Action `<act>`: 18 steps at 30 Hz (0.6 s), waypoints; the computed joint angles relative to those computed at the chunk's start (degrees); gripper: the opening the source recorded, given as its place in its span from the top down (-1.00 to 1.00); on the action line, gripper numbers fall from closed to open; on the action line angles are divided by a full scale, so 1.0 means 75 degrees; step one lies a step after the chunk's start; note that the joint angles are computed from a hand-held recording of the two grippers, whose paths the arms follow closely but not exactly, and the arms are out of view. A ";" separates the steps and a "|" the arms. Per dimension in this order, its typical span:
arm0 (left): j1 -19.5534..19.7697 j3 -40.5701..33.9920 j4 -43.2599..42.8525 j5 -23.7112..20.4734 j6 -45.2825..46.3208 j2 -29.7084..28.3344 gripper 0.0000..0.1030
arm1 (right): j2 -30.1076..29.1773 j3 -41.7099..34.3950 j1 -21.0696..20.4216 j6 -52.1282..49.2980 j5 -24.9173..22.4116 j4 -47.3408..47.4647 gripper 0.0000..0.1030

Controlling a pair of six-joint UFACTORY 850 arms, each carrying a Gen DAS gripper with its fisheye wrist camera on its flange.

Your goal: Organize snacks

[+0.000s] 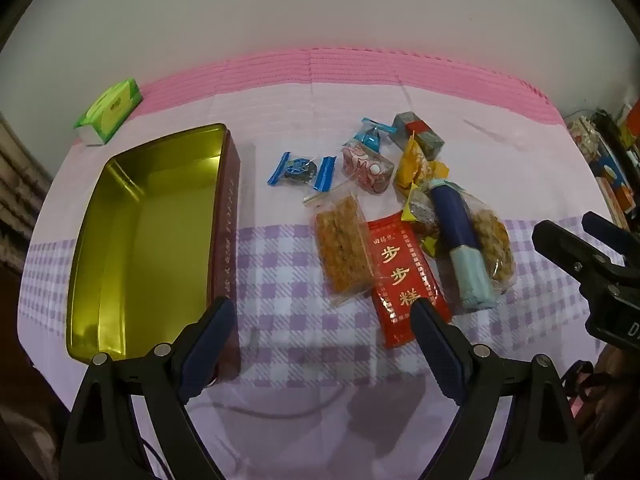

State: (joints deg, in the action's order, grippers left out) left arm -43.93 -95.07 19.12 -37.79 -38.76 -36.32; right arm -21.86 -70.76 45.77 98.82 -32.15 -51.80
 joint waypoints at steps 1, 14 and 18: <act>0.0001 -0.0026 -0.0055 0.0007 0.0053 -0.0019 -0.73 | 0.0004 0.0009 -0.0016 0.0043 0.0056 -0.0007 -0.95; 0.0083 0.0381 -0.0166 0.0329 0.0027 0.0263 -0.73 | -0.0118 -0.0331 0.0269 -0.0101 -0.0303 0.0104 -0.95; 0.0104 0.0418 -0.0060 0.0302 -0.0153 0.0291 -0.73 | -0.0120 -0.0199 0.0184 -0.0068 -0.0041 -0.0003 -0.96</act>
